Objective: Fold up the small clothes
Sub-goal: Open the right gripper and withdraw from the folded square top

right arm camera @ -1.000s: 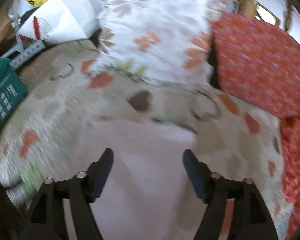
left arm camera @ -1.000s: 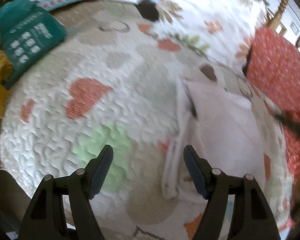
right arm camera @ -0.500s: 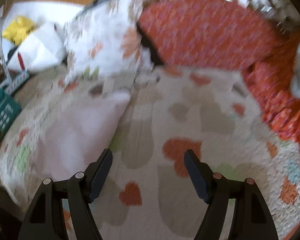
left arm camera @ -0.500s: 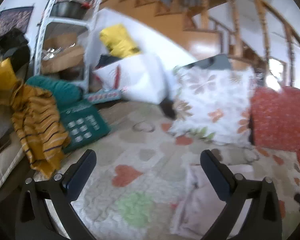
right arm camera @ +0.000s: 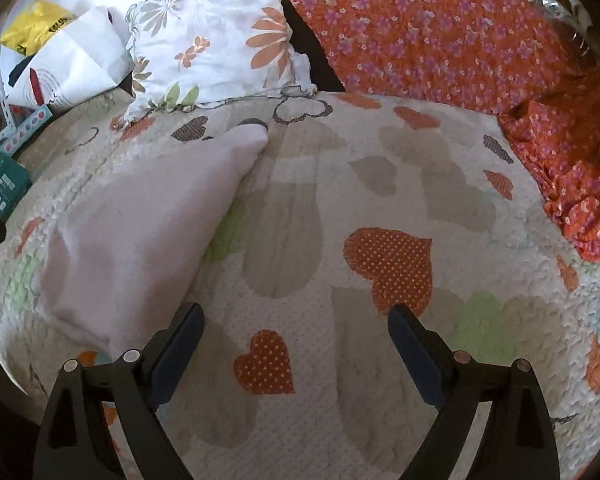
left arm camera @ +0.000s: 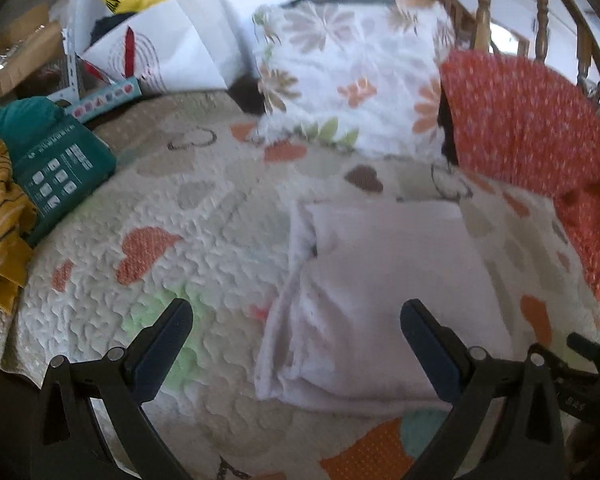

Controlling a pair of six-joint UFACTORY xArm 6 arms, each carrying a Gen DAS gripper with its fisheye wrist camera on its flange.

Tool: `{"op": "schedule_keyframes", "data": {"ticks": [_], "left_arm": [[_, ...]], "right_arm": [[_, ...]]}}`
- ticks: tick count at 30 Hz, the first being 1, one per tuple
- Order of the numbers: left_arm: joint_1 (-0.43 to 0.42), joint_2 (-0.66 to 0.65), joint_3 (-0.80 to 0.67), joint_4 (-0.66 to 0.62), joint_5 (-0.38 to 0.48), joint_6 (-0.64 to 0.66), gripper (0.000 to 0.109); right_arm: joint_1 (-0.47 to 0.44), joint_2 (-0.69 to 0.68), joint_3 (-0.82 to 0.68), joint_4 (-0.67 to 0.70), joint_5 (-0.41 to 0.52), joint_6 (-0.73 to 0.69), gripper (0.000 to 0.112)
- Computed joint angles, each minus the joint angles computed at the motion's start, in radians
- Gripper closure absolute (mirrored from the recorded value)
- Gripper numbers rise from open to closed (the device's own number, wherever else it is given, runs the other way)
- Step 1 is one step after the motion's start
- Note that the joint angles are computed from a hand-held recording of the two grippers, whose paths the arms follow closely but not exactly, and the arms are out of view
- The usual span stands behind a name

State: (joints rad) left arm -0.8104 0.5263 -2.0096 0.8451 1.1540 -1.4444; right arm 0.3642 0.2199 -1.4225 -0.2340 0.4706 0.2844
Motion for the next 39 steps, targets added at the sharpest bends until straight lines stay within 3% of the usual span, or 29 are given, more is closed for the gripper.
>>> {"op": "schedule_keyframes", "data": {"ticks": [9, 17, 39], "left_arm": [[0.002, 0.08, -0.091, -0.107, 0.086, 0.089, 0.006], [-0.005, 0.149, -0.188, -0.127, 0.152, 0.166, 0.006], [0.006, 0.149, -0.174, -0.188, 0.144, 0.184, 0.006]], "right_arm": [[0.021, 0.02, -0.004, -0.025, -0.012, -0.008, 0.017], [0.031, 0.044, -0.026, -0.015, 0.019, -0.021, 0.017], [0.028, 0.056, -0.037, 0.004, 0.044, -0.026, 0.017]]}}
